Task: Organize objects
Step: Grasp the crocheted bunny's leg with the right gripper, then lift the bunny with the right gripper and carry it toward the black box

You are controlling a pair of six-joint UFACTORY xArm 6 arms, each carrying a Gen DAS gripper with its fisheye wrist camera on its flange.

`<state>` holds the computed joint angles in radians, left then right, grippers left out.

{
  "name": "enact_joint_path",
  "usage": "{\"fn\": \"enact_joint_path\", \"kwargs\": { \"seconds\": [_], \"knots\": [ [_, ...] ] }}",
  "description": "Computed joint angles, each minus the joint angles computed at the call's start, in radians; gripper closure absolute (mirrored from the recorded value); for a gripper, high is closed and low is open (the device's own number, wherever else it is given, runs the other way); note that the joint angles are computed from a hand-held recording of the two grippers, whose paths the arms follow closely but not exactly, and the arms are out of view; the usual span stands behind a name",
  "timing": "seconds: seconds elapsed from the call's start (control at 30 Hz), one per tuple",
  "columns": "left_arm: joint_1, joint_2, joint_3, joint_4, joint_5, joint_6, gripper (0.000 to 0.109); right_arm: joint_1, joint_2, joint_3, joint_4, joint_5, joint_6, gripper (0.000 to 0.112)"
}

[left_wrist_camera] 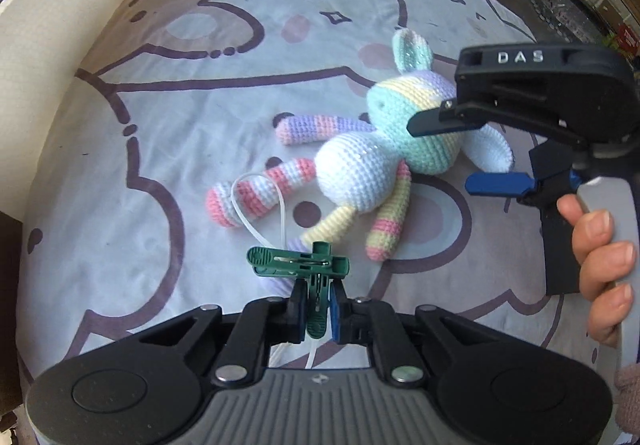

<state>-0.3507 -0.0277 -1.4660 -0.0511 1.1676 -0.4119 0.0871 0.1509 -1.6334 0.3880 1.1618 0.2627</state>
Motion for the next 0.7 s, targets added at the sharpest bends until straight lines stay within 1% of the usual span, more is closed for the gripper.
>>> {"fn": "enact_joint_path", "kwargs": {
  "seconds": [0.1,0.2,0.37,0.5,0.6,0.63,0.7],
  "knots": [
    [0.028,-0.033,0.029,0.029,-0.018,-0.015,0.097,0.01,0.008,0.008,0.028,-0.002,0.048,0.045],
    [0.06,-0.053,0.05,0.037,-0.041,-0.044,0.097,0.029,0.009,0.021,0.025,-0.031,0.097,0.045],
    [0.096,-0.067,0.065,0.048,-0.066,-0.065,0.097,0.071,0.016,0.046,-0.042,-0.097,0.197,0.043],
    [0.116,-0.067,0.075,0.043,-0.087,-0.07,0.097,0.092,0.041,0.043,-0.087,-0.106,0.239,0.043],
    [0.128,-0.062,0.078,0.037,-0.093,-0.067,0.097,0.096,0.05,0.055,-0.095,-0.139,0.284,0.038],
    [0.132,-0.06,0.078,0.034,-0.095,-0.064,0.097,0.1,0.05,0.059,-0.098,-0.159,0.296,0.034],
    [0.138,-0.056,0.078,0.026,-0.097,-0.058,0.097,0.112,0.063,0.045,-0.125,-0.162,0.292,0.034]
  ]
}}
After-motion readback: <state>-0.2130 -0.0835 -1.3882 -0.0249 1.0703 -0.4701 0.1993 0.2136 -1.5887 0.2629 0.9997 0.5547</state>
